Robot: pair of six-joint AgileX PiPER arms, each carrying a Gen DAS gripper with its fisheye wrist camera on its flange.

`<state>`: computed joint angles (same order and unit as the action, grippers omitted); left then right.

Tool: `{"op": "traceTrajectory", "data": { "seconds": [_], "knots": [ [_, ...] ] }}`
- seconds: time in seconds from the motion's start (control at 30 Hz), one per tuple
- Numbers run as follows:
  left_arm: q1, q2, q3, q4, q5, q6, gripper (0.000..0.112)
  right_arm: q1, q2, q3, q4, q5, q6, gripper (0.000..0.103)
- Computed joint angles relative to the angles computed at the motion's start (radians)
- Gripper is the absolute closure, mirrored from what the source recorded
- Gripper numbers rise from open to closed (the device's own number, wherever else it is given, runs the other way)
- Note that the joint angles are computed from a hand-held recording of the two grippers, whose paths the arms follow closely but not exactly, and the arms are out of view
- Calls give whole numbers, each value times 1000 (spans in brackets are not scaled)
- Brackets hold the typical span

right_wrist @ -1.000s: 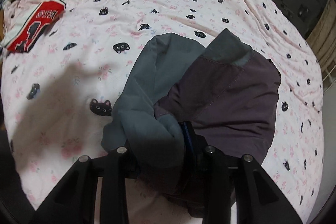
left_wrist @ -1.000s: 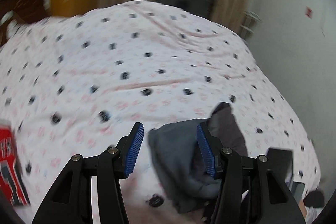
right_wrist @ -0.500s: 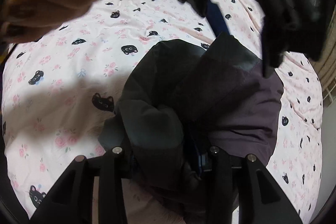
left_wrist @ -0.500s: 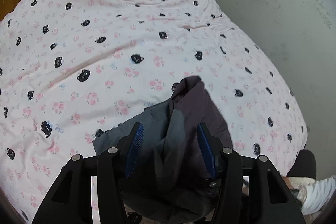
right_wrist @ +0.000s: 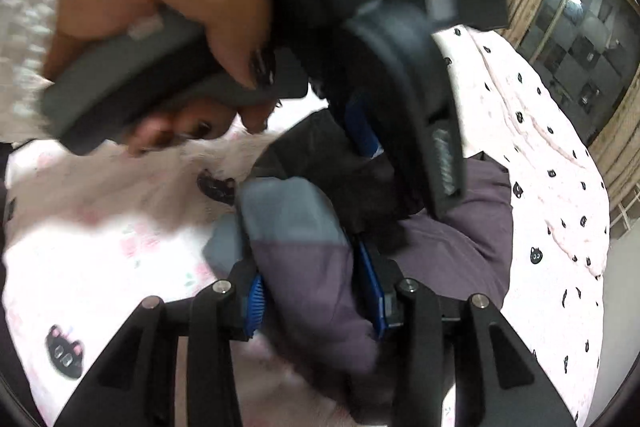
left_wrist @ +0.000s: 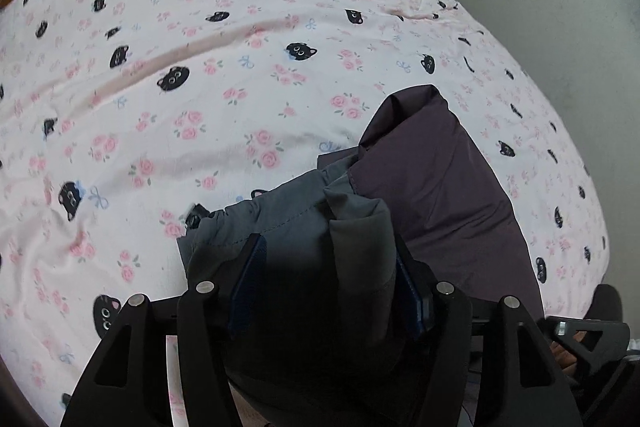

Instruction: Fold clothes

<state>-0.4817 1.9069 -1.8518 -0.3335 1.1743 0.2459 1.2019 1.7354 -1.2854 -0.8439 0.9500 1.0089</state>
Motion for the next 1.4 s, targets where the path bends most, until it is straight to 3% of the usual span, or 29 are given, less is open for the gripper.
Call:
{"op": "traceTrajectory", "data": {
  "seconds": [0.2,0.3,0.4,0.5,0.63,0.77,0.93,0.97,1.07,1.2,1.27,1.33,1.37,1.4],
  "knots": [
    [47,-33,87,-82,-54,36,55,22,-239,140,42,-130,9,53],
    [51,-52,121,-94,-83,43,55,-65,-389,212,142,-213,-20,52],
    [54,-65,144,-100,-101,47,55,-200,-442,237,320,-281,-166,52],
    [58,-70,161,-107,-112,52,55,-307,-415,238,552,-308,-351,57],
    [65,-83,199,-112,-135,69,55,-343,-378,291,638,-366,-408,57],
    [57,-137,251,-67,-182,27,55,-338,-333,309,635,-388,-413,53],
    [19,-341,383,-12,-292,-22,56,-324,-306,304,619,-405,-408,40],
    [13,-386,408,-25,-306,-15,56,-323,-302,305,620,-412,-414,33],
    [24,-477,452,-161,-261,69,56,-301,-292,303,593,-422,-398,19],
    [28,-516,502,-273,-233,130,56,-281,-298,311,552,-431,-356,18],
    [30,-497,505,-282,-222,142,56,-292,-336,340,567,-458,-358,23],
    [27,-472,494,-284,-201,151,73,-308,-383,369,573,-467,-347,45],
    [22,-462,486,-278,-189,154,79,-327,-405,383,603,-470,-367,63],
    [7,-451,475,-246,-180,145,89,-360,-424,398,673,-481,-427,72]
  ]
}}
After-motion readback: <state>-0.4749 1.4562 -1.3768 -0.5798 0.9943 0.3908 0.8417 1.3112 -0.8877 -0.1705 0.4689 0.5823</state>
